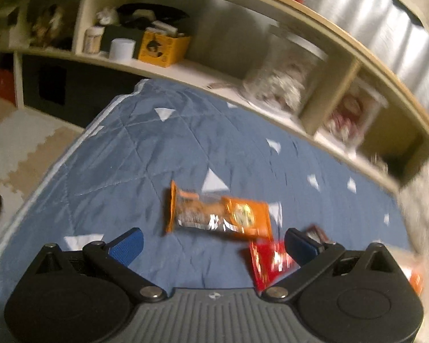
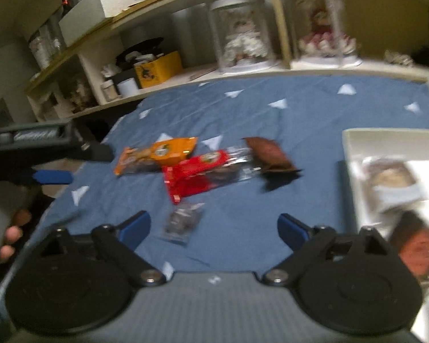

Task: Organize snacks

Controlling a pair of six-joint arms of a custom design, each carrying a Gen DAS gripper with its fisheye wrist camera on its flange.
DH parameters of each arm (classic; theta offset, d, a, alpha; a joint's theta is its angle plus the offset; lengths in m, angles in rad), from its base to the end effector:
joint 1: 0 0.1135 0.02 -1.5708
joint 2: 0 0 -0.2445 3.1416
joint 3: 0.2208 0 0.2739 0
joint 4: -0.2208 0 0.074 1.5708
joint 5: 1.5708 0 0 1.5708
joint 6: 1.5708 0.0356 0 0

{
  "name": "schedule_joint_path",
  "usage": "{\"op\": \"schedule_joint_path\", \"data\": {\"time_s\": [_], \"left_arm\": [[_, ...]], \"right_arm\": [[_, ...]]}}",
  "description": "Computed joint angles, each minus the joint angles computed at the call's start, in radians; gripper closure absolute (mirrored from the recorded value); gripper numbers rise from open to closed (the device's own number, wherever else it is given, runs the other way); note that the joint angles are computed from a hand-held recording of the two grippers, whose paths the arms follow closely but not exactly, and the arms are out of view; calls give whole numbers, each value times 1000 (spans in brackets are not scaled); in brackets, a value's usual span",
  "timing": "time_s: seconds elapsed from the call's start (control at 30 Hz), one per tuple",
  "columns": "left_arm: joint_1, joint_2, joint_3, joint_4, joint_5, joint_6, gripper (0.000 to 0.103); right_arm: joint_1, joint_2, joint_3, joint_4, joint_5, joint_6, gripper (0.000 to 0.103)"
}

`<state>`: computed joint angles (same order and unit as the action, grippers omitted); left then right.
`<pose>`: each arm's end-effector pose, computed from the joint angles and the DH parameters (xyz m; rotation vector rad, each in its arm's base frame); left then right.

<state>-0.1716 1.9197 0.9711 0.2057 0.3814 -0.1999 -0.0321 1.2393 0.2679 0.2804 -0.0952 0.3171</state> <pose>0.3790 -0.0791 0.0887 0.1641 2.3243 -0.6289 0.2251 -0.0038 0.0881 0.3443 2.2449 0.2588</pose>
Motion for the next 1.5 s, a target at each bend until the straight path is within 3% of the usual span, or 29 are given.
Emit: {"op": "schedule_joint_path", "data": {"time_s": [0.2, 0.43, 0.53, 0.6, 0.63, 0.67, 0.83, 0.93, 1.17, 1.3, 1.5], "left_arm": [[32, 178, 130, 90, 111, -129, 0], [17, 314, 246, 111, 146, -158, 0], [5, 339, 271, 102, 153, -155, 0], [-1, 338, 276, 84, 162, -147, 0], [1, 338, 282, 57, 191, -140, 0], [5, 336, 287, 28, 221, -133, 0], [13, 281, 272, -178, 332, -25, 0], [-2, 233, 267, -317, 291, 114, 0], [-59, 141, 148, -105, 11, 283, 0], [-50, 212, 187, -24, 56, 312, 0], [-43, 287, 251, -1, 115, 276, 0]], "right_arm": [[21, 218, 72, 131, -54, 30, 24], [38, 338, 100, 235, -99, 64, 39], [61, 346, 110, 223, -61, 41, 44], [62, 338, 110, 214, -42, 35, 57], [61, 326, 107, 199, -29, 34, 72], [58, 332, 113, 192, -27, 28, 74], [39, 281, 98, 150, -31, 17, 76], [31, 263, 95, 135, -23, 17, 77], [1, 276, 96, 149, -45, 33, 77], [-3, 280, 97, 154, -58, 32, 77], [-1, 279, 99, 155, -73, 13, 77]]}}
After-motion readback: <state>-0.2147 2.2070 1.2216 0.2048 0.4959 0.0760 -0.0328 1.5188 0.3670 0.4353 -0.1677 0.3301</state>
